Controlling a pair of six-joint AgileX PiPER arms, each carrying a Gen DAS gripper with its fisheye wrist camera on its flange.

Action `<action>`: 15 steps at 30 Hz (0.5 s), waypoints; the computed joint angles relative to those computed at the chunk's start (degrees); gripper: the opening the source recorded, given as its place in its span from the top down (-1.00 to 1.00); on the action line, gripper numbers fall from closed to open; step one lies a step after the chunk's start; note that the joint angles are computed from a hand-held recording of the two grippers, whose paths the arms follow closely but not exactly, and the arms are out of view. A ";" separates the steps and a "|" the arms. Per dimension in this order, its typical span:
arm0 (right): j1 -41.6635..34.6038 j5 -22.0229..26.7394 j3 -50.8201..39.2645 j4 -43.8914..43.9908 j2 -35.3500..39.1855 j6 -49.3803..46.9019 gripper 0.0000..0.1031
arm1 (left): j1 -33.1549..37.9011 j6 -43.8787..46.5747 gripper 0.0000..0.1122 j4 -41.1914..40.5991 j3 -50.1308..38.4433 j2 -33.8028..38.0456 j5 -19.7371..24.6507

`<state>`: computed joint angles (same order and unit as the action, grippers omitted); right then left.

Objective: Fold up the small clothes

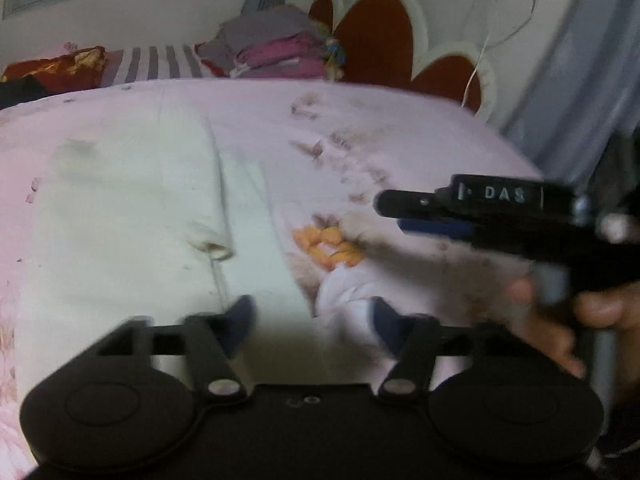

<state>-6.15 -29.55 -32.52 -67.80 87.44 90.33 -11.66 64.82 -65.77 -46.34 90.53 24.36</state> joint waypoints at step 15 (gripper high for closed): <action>12.90 -7.05 -14.46 -2.50 16.96 7.96 -0.12 | 27.93 6.14 0.02 -3.74 -7.08 8.35 4.70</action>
